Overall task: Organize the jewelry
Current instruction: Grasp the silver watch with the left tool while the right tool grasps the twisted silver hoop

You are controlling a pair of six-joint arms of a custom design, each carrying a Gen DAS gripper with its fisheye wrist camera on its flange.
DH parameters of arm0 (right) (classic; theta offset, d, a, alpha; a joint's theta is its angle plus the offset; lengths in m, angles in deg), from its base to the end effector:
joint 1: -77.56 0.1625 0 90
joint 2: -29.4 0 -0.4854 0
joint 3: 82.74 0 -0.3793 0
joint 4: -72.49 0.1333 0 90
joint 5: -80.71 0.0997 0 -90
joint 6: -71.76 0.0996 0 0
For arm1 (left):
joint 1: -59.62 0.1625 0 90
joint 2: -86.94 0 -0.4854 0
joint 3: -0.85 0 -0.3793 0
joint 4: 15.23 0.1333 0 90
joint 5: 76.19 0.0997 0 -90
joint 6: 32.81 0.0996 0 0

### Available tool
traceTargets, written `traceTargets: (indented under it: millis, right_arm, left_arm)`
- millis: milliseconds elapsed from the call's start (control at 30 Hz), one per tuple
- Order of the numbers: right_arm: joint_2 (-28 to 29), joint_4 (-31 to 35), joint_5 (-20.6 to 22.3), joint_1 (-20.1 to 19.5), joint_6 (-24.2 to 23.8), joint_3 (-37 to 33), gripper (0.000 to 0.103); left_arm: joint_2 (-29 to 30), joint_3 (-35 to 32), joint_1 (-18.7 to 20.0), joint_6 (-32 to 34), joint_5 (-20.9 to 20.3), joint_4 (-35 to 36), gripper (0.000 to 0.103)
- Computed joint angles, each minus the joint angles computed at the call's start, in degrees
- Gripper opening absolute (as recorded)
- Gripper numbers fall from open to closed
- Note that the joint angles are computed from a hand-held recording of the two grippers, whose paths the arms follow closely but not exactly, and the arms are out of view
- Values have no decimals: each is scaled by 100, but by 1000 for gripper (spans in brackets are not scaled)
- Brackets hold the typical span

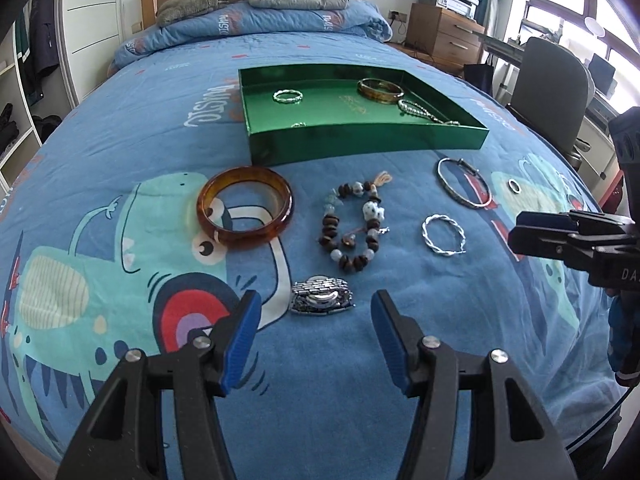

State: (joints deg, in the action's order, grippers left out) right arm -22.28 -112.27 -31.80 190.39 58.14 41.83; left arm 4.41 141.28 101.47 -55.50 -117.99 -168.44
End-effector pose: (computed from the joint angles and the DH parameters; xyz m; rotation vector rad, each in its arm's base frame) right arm 0.2970 -0.4602 0.1326 0.7533 -2.6229 0.5687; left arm -0.1372 -0.4015 0.2656 0.4825 2.3628 -0.7162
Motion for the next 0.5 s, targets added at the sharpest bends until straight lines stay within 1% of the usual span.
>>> traceTargets:
  millis: [133, 267, 433, 500]
  right_arm:
    - [130, 155, 169, -102, 11, -125, 53]
    - [282, 248, 277, -158, 24, -285, 47]
    - [450, 368, 232, -184, 72, -476, 40]
    - [503, 421, 170, -166, 47, -538, 35]
  left_arm:
    - [160, -70, 200, 129, -52, -138, 55]
    - [273, -104, 330, 234, -102, -287, 55]
    - [397, -96, 356, 442, -78, -483, 55]
    - [457, -74, 352, 526, -49, -588, 54]
